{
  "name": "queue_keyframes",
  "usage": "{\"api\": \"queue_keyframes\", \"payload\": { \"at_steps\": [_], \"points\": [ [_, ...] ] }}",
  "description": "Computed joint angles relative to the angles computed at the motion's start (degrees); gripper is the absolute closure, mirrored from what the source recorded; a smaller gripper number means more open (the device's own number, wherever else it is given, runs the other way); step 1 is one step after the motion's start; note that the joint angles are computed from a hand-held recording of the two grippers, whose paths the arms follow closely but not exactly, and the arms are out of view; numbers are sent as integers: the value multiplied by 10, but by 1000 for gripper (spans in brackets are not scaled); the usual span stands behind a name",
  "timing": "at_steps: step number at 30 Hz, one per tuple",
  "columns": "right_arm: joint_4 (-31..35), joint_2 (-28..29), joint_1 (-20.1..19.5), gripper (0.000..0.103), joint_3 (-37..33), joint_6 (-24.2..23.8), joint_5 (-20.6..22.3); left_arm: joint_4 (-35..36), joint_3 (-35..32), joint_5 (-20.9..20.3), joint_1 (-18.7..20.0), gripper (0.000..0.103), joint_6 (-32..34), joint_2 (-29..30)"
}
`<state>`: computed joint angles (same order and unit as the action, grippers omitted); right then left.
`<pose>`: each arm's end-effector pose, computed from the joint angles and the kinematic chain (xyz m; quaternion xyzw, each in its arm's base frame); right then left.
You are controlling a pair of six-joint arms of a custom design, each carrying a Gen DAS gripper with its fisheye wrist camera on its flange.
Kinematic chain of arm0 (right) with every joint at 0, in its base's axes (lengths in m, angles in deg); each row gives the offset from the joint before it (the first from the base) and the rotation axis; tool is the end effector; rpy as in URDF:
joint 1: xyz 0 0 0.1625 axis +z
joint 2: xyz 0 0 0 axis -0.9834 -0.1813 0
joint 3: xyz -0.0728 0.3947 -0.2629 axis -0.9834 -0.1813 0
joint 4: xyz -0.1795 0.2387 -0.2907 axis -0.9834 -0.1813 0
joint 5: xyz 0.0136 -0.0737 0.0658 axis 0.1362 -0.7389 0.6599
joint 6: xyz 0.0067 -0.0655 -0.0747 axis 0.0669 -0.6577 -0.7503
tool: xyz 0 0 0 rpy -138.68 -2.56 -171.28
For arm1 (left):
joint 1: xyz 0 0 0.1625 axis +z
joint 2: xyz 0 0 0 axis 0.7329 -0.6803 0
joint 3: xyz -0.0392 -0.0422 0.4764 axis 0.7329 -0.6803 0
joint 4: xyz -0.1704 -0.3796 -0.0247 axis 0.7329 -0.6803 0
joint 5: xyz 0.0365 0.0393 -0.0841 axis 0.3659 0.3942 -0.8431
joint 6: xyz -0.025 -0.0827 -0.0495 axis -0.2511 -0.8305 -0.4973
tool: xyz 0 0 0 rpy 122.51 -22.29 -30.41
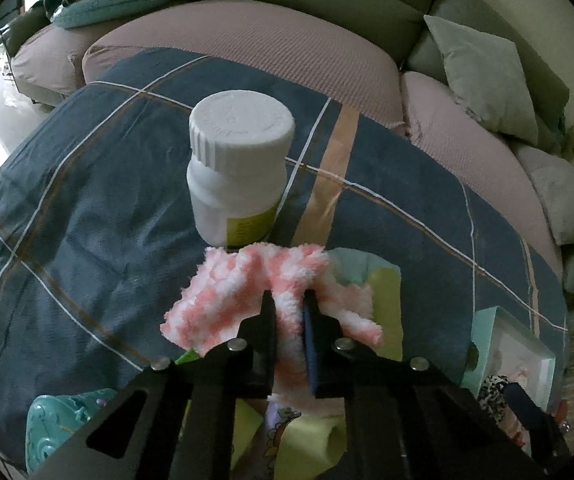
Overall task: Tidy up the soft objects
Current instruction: 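Close the left gripper on the pink-white zigzag knitted cloth, then lift the zigzag cloth with the left gripper while the right gripper grasps the yellow-green cloth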
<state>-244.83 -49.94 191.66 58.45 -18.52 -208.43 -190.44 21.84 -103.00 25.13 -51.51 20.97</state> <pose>0.3761 -0.7099 -0.0827 0.3011 -0.9062 0.1333 0.2654 0.0180 -0.6477 0.2908 -0.2597 0.8335 -0.3833 0.3014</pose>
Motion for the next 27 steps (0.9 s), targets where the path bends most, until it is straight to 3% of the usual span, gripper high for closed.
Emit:
{"api": "queue_keyframes", "payload": {
  "at_steps": [14, 18, 27],
  "points": [
    [5, 3, 5, 0, 9, -19, 28, -107, 51, 41, -23, 93, 14, -38],
    [21, 6, 7, 0, 13, -27, 48, -117, 65, 74, -32, 93, 1, -50],
    [55, 19, 16, 2, 19, -50, 47, -120, 86, 92, -31, 93, -25, -72]
  ]
}}
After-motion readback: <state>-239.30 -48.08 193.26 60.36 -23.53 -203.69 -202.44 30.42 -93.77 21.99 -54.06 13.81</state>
